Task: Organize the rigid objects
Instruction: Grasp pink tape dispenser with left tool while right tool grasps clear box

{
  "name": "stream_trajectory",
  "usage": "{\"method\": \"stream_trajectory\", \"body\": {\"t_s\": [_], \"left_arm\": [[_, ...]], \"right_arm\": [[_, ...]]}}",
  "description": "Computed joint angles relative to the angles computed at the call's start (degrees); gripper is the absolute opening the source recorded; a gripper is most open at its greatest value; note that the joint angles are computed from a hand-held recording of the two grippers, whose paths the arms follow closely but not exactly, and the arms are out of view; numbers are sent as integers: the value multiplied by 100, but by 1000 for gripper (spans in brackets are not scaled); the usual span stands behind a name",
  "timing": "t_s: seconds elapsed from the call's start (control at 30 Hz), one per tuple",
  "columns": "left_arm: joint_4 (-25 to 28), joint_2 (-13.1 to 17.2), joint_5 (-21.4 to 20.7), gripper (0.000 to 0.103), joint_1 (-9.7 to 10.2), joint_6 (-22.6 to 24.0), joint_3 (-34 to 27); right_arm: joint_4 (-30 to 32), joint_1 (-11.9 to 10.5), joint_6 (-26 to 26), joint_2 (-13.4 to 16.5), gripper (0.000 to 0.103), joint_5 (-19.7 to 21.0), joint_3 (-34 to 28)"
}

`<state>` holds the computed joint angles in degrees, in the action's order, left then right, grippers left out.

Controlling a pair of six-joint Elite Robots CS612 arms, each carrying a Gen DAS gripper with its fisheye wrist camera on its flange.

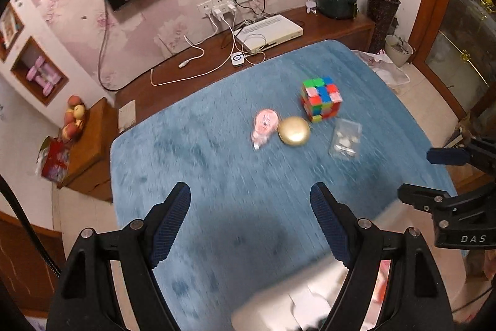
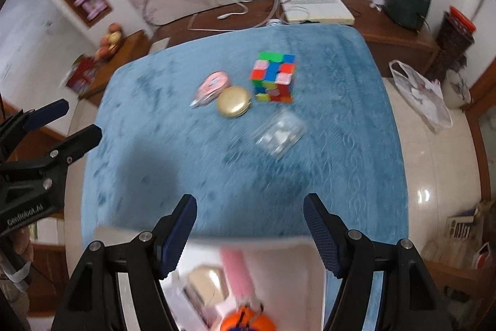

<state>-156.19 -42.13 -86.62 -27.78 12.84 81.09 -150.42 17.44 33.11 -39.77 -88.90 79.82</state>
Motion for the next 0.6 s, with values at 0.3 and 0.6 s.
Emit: {"method": "stream_trajectory", "body": {"t_s": [0.3, 0.6], "left_arm": [[1406, 1093, -407, 82, 114, -269, -1810], [2455, 1896, -462, 82, 50, -397, -3153]], "right_arm": [[479, -249, 747, 549, 72, 4, -701], [852, -430, 1514, 960, 72, 466, -1115]]}}
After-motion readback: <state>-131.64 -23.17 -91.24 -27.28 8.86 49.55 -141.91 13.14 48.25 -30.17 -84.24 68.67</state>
